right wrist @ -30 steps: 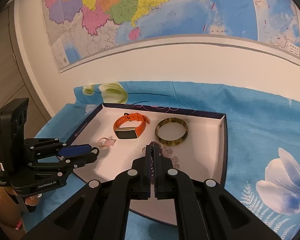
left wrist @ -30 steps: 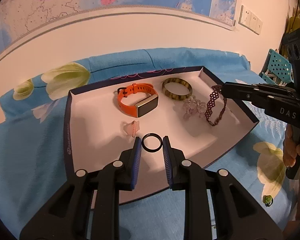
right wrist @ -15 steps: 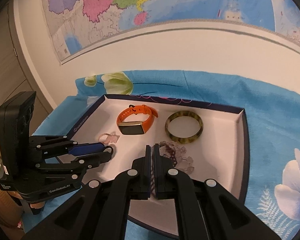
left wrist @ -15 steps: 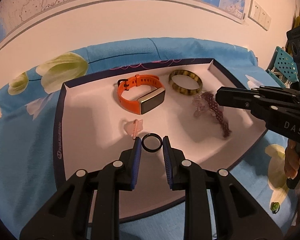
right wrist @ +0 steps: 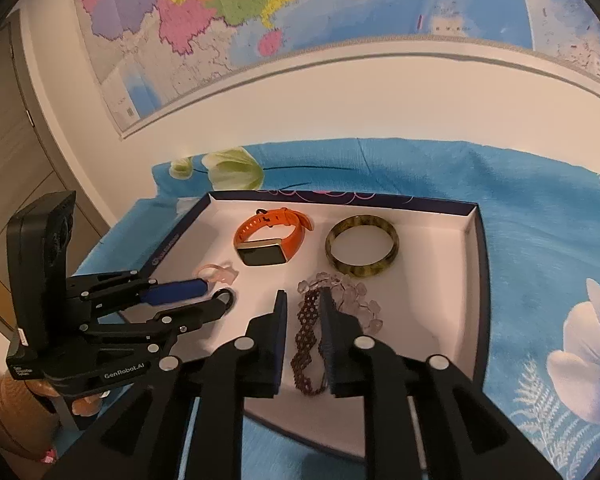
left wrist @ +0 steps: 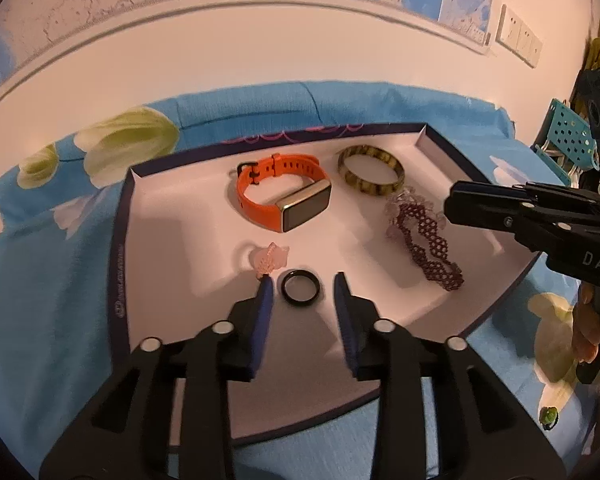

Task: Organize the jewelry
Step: 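Carry the black ring and necklace into the tray and open both tools, then withdraw both open tools from the tray back over the loose jewelry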

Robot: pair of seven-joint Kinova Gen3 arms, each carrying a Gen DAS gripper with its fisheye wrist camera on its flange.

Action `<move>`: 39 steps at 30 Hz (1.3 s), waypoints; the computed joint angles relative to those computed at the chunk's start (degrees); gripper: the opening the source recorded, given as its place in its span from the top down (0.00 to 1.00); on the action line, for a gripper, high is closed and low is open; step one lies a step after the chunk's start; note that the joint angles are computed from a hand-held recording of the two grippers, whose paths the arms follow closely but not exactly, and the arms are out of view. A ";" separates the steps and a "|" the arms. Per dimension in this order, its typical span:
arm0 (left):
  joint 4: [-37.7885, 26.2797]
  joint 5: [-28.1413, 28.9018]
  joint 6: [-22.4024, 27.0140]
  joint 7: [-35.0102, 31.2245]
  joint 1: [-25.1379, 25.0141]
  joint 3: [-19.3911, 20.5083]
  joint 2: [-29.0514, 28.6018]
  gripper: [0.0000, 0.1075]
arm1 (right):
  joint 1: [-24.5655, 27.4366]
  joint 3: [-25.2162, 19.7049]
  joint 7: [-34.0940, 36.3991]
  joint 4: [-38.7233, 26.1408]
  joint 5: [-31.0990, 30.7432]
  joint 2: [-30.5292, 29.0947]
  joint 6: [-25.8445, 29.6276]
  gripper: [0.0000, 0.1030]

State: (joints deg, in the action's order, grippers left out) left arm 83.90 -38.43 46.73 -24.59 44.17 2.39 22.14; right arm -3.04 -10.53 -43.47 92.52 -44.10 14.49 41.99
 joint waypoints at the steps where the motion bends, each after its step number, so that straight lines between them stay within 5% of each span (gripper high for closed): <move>1: 0.43 -1.04 0.19 1.31 0.87 -0.53 -0.42 0.64 | 0.51 -0.13 0.68 0.48 -0.62 -0.57 0.23 0.85; 8: 5.20 -9.68 1.04 10.26 4.58 0.34 -5.16 0.56 | 2.77 1.38 7.30 4.90 -6.12 -4.82 3.04 0.68; 14: 9.37 -14.11 2.09 15.20 5.64 5.10 -8.34 0.55 | 2.02 4.13 10.58 9.09 -6.88 -7.94 5.83 0.67; 22: 11.43 -13.53 2.69 16.37 7.35 9.10 -8.31 0.55 | 1.05 6.91 13.06 14.79 -7.91 -10.89 7.43 0.67; 39: 11.58 -10.95 1.88 17.83 10.07 9.06 -6.73 0.55 | 0.93 10.53 14.54 22.36 -8.36 -15.09 9.31 0.67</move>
State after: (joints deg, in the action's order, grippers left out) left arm 95.48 -49.38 48.61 -6.76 54.24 11.45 15.41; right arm -2.12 0.00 -28.92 114.88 -52.45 -0.60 51.30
